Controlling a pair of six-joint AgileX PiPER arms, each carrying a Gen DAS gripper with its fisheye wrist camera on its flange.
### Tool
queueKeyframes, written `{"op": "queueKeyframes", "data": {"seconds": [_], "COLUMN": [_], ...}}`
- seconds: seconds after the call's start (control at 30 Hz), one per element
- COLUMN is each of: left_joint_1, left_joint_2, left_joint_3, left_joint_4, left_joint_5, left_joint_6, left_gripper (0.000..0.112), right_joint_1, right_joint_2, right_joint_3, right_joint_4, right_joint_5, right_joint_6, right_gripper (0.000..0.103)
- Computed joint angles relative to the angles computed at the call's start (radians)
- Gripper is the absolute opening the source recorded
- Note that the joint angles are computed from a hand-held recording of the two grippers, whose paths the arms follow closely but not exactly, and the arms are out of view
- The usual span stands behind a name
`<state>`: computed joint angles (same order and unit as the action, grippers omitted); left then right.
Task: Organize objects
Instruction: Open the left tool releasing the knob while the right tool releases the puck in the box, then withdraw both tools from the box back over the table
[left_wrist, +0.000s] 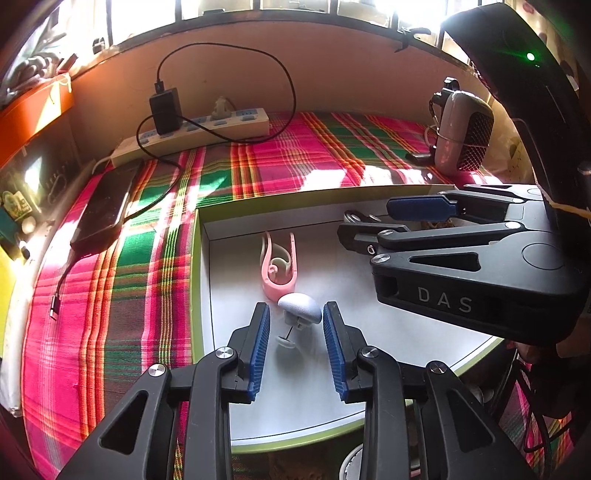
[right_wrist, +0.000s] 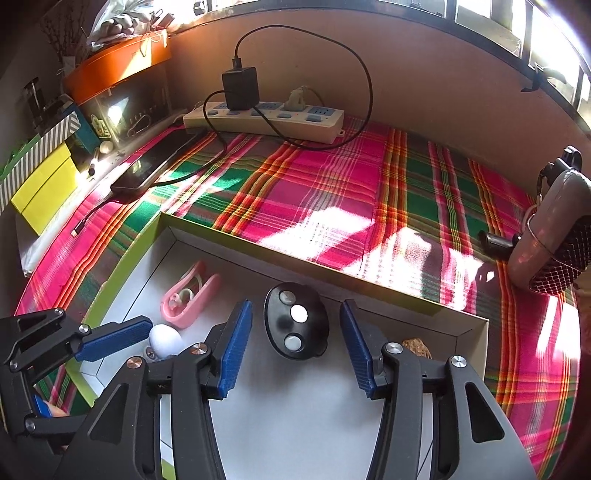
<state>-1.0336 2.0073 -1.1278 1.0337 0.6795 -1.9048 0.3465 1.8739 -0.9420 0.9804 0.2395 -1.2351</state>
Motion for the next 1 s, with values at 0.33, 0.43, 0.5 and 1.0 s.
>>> {"op": "queueKeyframes", "data": {"seconds": [0.33, 0.43, 0.5, 1.0], "left_joint_1": [-0.046, -0.063, -0.074, -0.163], "left_joint_2": [-0.038, -0.051, -0.062, -0.097], "left_joint_3": [0.022, 0.032, 0.041, 0.065], "left_joint_4": [0.014, 0.020, 0.025, 0.016], "left_joint_5": [0.058, 0.072, 0.079, 0.179], "left_joint_6": [-0.031, -0.046, -0.057, -0.097], "left_gripper": [0.029, 0.029, 0.029, 0.029], "right_joint_1": [-0.023, -0.033, -0.038, -0.058], "right_joint_2": [-0.077, -0.106, -0.124, -0.265], "right_joint_3": [0.070, 0.097, 0.113, 0.265], "right_joint_4": [0.137, 0.187, 0.217, 0.451], "right_joint_5": [0.003, 0.005, 0.008, -0.001], "right_joint_6": [-0.124, -0.168, -0.193, -0.407], "right_gripper": [0.051, 0.051, 0.051, 0.051]}}
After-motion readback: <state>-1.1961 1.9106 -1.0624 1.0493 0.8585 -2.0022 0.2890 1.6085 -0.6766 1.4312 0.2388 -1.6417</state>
